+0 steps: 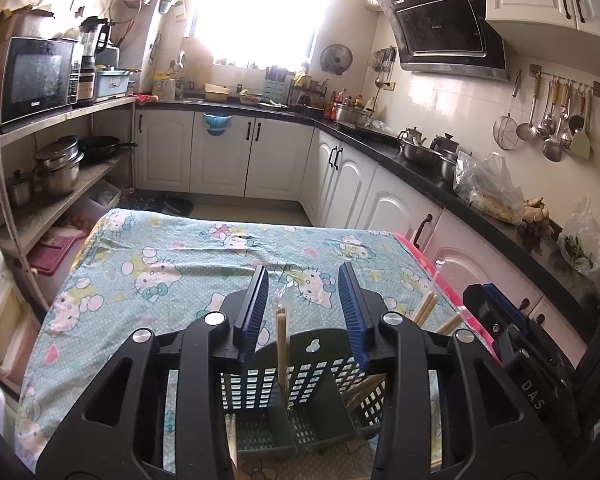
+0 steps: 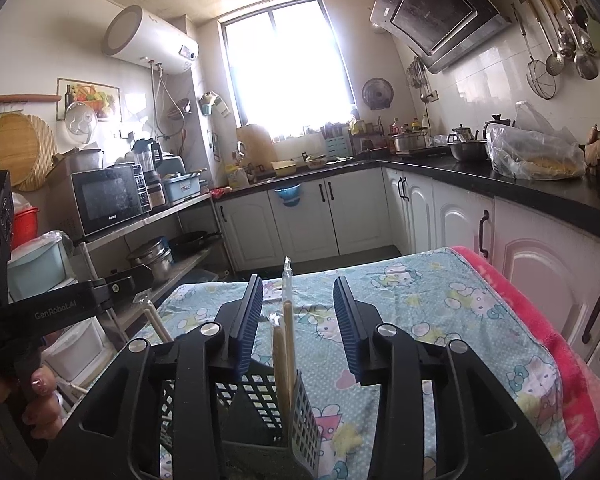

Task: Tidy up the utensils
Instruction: 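Open the right tool over the caddy while the left tool opens, dropping both chopsticks in, then move both open tools down toward the loose chopsticks beside the caddy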

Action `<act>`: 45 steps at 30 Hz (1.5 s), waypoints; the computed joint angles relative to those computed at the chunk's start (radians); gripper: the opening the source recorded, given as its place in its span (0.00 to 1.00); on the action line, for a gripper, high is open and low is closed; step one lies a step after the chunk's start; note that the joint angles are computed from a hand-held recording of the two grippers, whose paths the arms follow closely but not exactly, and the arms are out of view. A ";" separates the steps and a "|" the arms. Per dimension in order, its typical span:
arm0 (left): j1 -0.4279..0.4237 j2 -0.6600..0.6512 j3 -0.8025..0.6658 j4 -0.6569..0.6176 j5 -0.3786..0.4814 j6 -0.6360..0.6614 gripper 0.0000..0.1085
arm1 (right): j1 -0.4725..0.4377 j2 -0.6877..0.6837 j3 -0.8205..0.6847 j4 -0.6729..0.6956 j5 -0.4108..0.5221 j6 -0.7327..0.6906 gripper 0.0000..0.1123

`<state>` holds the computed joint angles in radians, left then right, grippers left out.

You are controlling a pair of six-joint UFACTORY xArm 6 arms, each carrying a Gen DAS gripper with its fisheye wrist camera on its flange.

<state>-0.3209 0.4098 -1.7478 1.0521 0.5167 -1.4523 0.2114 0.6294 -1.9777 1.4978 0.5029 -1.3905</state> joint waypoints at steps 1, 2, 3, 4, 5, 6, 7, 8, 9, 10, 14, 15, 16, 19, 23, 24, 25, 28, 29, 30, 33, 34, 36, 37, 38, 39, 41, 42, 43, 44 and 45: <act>0.001 0.000 0.000 -0.011 -0.004 0.008 0.31 | -0.002 0.000 0.000 -0.007 0.001 0.005 0.32; 0.001 -0.001 0.003 -0.016 -0.008 0.011 0.33 | -0.004 -0.002 0.004 -0.010 0.002 0.008 0.32; 0.001 -0.002 0.005 -0.021 -0.008 0.013 0.34 | -0.007 -0.004 0.006 -0.007 0.007 0.009 0.32; 0.000 -0.003 0.006 -0.020 -0.010 0.012 0.37 | -0.010 -0.001 0.003 -0.010 0.013 0.016 0.32; -0.001 -0.003 0.007 -0.016 -0.010 0.011 0.39 | -0.012 0.001 0.001 -0.017 0.015 0.025 0.32; -0.002 -0.004 0.010 -0.016 -0.008 0.012 0.40 | -0.014 0.004 -0.002 -0.026 0.014 0.036 0.32; -0.002 -0.006 0.012 -0.020 -0.010 0.014 0.41 | -0.018 0.008 -0.007 -0.033 0.016 0.046 0.32; 0.000 -0.010 0.019 -0.024 -0.021 0.013 0.43 | -0.021 0.009 -0.008 -0.034 0.018 0.050 0.32; 0.001 -0.011 0.021 -0.026 -0.026 0.012 0.44 | -0.025 0.008 -0.006 -0.033 0.021 0.052 0.32; 0.001 -0.014 0.023 -0.025 -0.028 0.009 0.47 | -0.027 0.007 -0.005 -0.033 0.021 0.054 0.32; 0.000 -0.043 0.058 0.002 -0.048 -0.021 0.54 | -0.039 -0.004 0.013 -0.042 0.029 0.067 0.35; -0.001 -0.051 0.069 0.005 -0.054 -0.025 0.55 | -0.042 -0.010 0.024 -0.048 0.033 0.073 0.36; -0.003 -0.057 0.076 0.009 -0.056 -0.027 0.58 | -0.046 -0.016 0.034 -0.052 0.038 0.076 0.38; -0.010 -0.086 0.109 0.032 -0.063 -0.047 0.64 | -0.054 -0.036 0.067 -0.070 0.042 0.080 0.40; -0.018 -0.121 0.151 0.058 -0.072 -0.068 0.73 | -0.065 -0.072 0.119 -0.074 0.051 0.061 0.44; -0.019 -0.129 0.160 0.063 -0.075 -0.074 0.74 | -0.070 -0.084 0.137 -0.076 0.058 0.056 0.44; -0.022 -0.140 0.173 0.071 -0.076 -0.081 0.76 | -0.072 -0.091 0.146 -0.078 0.059 0.055 0.45; -0.027 -0.174 0.214 0.094 -0.082 -0.105 0.82 | -0.081 -0.120 0.183 -0.079 0.067 0.040 0.47; -0.031 -0.191 0.233 0.107 -0.081 -0.119 0.84 | -0.084 -0.129 0.193 -0.078 0.067 0.035 0.48; -0.034 -0.203 0.245 0.119 -0.080 -0.132 0.84 | -0.087 -0.141 0.208 -0.074 0.071 0.025 0.48; -0.045 -0.247 0.290 0.169 -0.068 -0.176 0.85 | -0.097 -0.166 0.241 -0.069 0.086 0.010 0.49; -0.050 -0.261 0.305 0.178 -0.059 -0.185 0.85 | -0.099 -0.173 0.251 -0.068 0.089 0.008 0.49; -0.054 -0.288 0.338 0.197 -0.054 -0.212 0.85 | -0.103 -0.189 0.272 -0.064 0.099 -0.006 0.49; -0.057 -0.296 0.347 0.198 -0.050 -0.218 0.85 | -0.103 -0.197 0.284 -0.063 0.098 -0.016 0.49; -0.058 -0.305 0.359 0.201 -0.047 -0.227 0.85 | -0.104 -0.198 0.284 -0.066 0.099 -0.016 0.49; -0.058 -0.320 0.379 0.211 -0.047 -0.247 0.85 | -0.105 -0.208 0.297 -0.067 0.104 -0.021 0.49; -0.059 -0.334 0.401 0.211 -0.043 -0.257 0.85 | -0.109 -0.223 0.319 -0.067 0.117 -0.031 0.49; -0.060 -0.343 0.418 0.210 -0.042 -0.265 0.85 | -0.109 -0.229 0.326 -0.069 0.120 -0.035 0.50; -0.059 -0.351 0.432 0.211 -0.044 -0.271 0.85 | -0.110 -0.237 0.338 -0.071 0.123 -0.043 0.50; -0.058 -0.359 0.447 0.205 -0.041 -0.276 0.85 | -0.110 -0.246 0.351 -0.070 0.124 -0.053 0.50; -0.056 -0.367 0.461 0.204 -0.042 -0.284 0.85 | -0.111 -0.256 0.366 -0.073 0.127 -0.062 0.50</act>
